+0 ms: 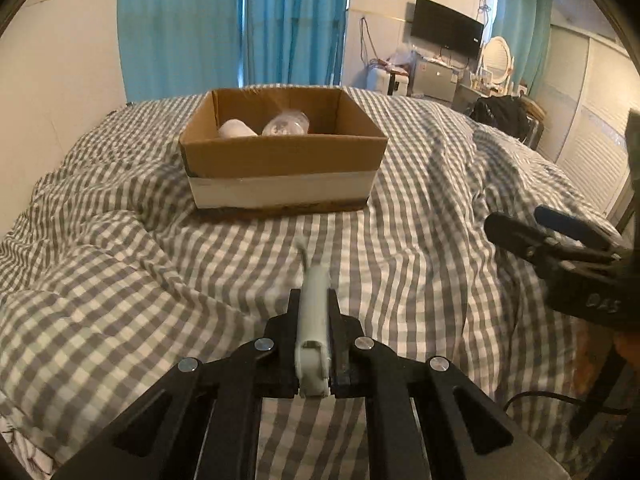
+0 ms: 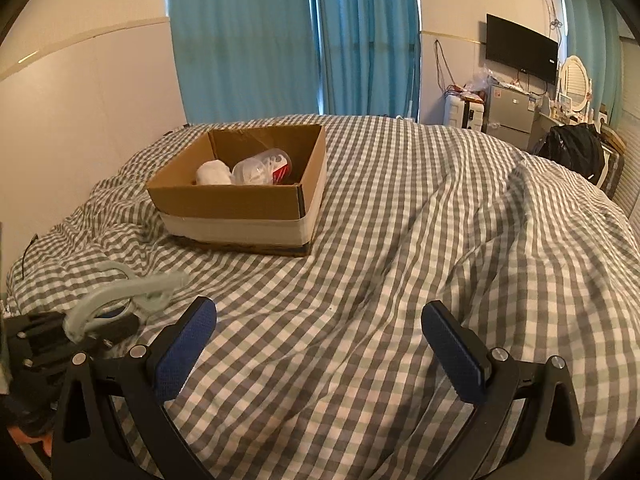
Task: Organize objects
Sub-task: 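Lift the hanger with the left tool and drop it into the box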
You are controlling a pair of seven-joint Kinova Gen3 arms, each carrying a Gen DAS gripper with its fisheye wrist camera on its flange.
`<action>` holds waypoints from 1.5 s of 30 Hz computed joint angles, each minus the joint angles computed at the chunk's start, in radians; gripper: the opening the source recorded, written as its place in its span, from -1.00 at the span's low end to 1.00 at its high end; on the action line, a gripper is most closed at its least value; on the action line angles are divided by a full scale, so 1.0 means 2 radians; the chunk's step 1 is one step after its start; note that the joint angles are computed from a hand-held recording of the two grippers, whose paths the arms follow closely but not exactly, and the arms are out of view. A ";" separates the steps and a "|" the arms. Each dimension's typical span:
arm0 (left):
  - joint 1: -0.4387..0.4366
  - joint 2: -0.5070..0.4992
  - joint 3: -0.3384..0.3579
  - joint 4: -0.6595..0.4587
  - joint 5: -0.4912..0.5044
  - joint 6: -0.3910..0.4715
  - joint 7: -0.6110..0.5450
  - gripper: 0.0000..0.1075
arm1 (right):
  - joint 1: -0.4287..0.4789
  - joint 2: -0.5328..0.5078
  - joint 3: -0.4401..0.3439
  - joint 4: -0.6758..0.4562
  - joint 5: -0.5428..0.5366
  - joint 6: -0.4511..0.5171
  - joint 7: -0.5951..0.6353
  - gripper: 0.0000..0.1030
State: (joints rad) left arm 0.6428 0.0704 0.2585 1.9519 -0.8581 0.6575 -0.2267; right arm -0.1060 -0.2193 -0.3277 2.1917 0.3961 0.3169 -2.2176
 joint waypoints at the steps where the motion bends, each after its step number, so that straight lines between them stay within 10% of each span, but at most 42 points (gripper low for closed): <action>1: 0.004 -0.006 -0.004 0.003 -0.007 -0.002 0.011 -0.83 | -0.002 0.004 0.003 0.000 -0.003 0.000 0.002 1.00; 16: -0.050 -0.001 -0.014 -0.098 -0.019 -0.016 -0.067 -0.83 | -0.033 0.032 0.029 -0.097 0.001 0.019 0.066 0.99; 31: -0.108 0.137 -0.082 -0.269 0.123 -0.075 -0.293 -0.83 | -0.117 0.206 0.131 -0.322 0.020 0.024 0.112 0.99; 45: -0.097 0.214 -0.133 -0.300 0.240 -0.074 -0.395 -0.83 | -0.139 0.307 0.181 -0.375 -0.057 0.039 0.165 0.99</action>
State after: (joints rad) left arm 0.4488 0.4981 -0.0066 1.3515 -0.3779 0.5094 -1.0165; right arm -0.3834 0.3943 0.0352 1.4426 0.2824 0.3955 -1.8868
